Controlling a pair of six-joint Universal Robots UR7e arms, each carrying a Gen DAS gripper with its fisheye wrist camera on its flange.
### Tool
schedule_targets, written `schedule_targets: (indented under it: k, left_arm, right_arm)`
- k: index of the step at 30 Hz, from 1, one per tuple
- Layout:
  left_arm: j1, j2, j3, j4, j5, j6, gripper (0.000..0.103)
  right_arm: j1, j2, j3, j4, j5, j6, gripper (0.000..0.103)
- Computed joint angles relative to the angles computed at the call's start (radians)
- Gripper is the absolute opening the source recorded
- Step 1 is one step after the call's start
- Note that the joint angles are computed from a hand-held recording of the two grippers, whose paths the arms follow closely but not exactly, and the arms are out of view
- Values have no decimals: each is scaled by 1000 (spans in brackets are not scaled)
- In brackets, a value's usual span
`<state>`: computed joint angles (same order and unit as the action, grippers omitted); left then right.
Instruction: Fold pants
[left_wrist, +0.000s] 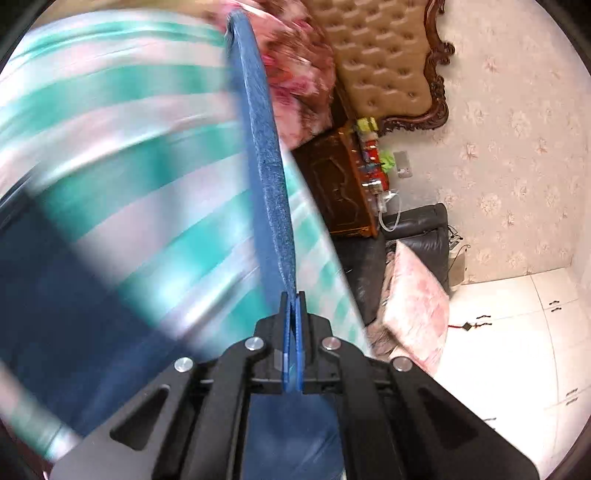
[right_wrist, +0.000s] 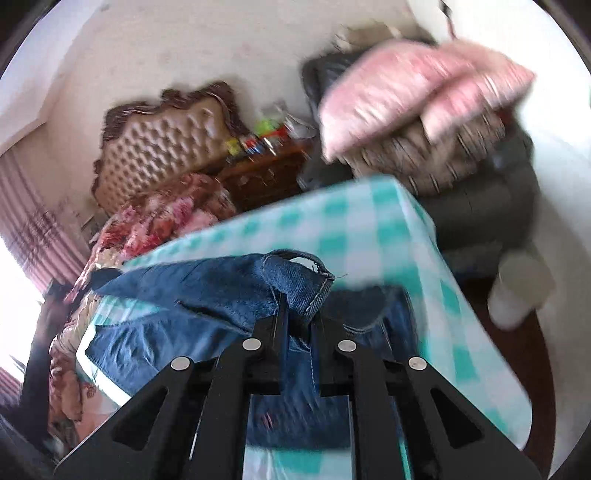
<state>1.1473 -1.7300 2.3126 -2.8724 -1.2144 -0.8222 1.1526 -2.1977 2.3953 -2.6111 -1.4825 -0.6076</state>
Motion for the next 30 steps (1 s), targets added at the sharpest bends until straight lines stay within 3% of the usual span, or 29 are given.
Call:
schedule_targets:
  k: [3, 6, 8, 11, 14, 15, 17, 18, 21, 23, 24, 26, 28, 30]
  left_arm:
    - [-41, -224, 255, 34, 50, -121, 2]
    - [34, -239, 388, -76, -21, -141, 2]
    - [67, -220, 429, -187, -56, -104, 2]
    - [68, -177, 436, -268, -63, -68, 2]
    - [75, -184, 439, -285, -83, -39, 3]
    - [80, -166, 435, -305, -90, -32, 5]
    - [73, -170, 435, -302, -89, -42, 12]
    - [76, -163, 436, -315, -92, -43, 21]
    - [70, -160, 437, -319, -88, -52, 24]
    - [79, -156, 439, -332, -100, -50, 24]
    - [87, -168, 439, -323, -109, -44, 24]
    - [94, -162, 434, -323, -116, -39, 24]
    - [88, -169, 433, -314, -112, -40, 24]
    - [82, -169, 426, -303, -108, -35, 24]
  right_arm:
    - [-137, -50, 25, 110, 11, 18, 13]
    - [-294, -83, 55, 186, 72, 47, 16]
    - [-352, -110, 86, 180, 90, 79, 20]
    - [-465, -206, 122, 252, 191, 105, 24]
    - [-532, -266, 150, 267, 243, 149, 37]
    - [-585, -292, 154, 301, 294, 147, 42]
    - [-621, -326, 167, 302, 334, 188, 50]
    - [-633, -333, 167, 311, 353, 190, 52]
    - [-709, -411, 172, 406, 455, 166, 60]
    - [-713, -429, 173, 433, 479, 150, 61]
    - [-679, -404, 176, 399, 461, 164, 62]
    - [-588, -324, 185, 272, 359, 231, 62]
    - [-581, -316, 193, 248, 350, 257, 64]
    - [-515, -279, 199, 171, 271, 292, 63]
